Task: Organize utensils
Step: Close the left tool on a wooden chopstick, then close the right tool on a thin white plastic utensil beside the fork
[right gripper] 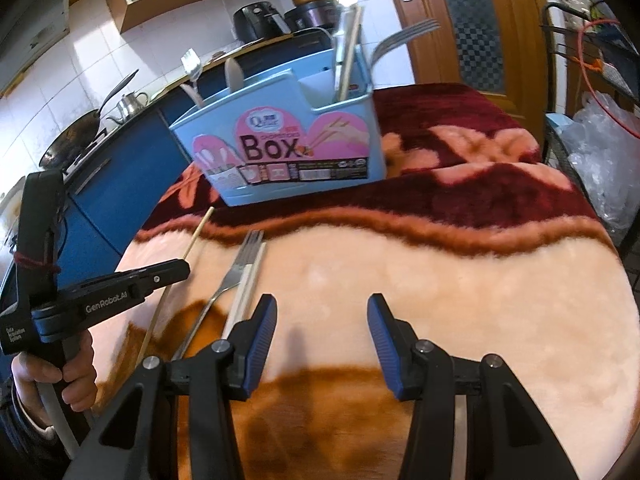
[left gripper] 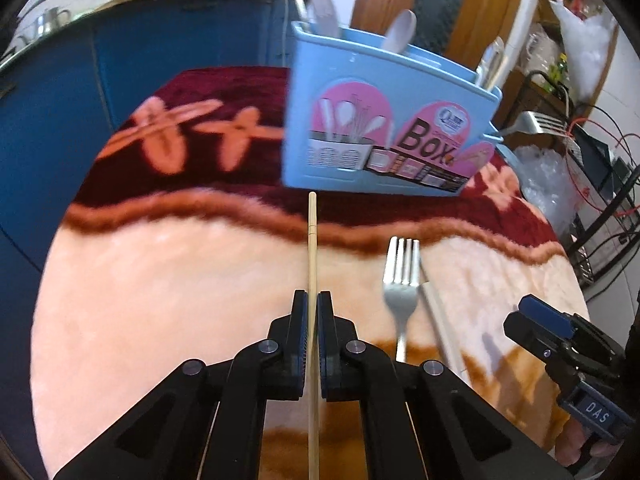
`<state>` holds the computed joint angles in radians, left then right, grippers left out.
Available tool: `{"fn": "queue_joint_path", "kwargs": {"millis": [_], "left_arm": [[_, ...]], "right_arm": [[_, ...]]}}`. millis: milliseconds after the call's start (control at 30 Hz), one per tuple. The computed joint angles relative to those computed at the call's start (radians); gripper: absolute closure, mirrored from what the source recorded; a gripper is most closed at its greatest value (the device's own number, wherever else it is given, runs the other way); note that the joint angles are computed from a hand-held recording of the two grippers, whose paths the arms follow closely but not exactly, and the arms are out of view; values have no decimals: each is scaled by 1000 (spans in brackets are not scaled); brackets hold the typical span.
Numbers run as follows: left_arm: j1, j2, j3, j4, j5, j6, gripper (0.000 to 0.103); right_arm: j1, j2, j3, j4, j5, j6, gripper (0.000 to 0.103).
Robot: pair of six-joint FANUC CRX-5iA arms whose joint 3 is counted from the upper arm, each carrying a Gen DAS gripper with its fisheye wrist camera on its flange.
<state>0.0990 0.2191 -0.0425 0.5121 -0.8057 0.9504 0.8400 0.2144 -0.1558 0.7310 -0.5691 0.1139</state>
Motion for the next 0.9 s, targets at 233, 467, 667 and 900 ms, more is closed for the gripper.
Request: {"fn": "queue_joint_path", "kwargs": {"millis": [233, 467, 667, 900], "left_arm": [[34, -20, -46, 44, 12, -14, 99], [50, -27, -77, 90, 11, -37, 99], [59, -26, -94, 127, 6, -67, 99], [59, -20, -79, 110, -12, -74, 98]], "right_arm": [[14, 44, 103, -182, -25, 189, 54], [31, 99, 201, -251, -112, 312, 74], [20, 129, 285, -359, -165, 432, 77], [-8, 165, 384, -484, -235, 553, 91]]}}
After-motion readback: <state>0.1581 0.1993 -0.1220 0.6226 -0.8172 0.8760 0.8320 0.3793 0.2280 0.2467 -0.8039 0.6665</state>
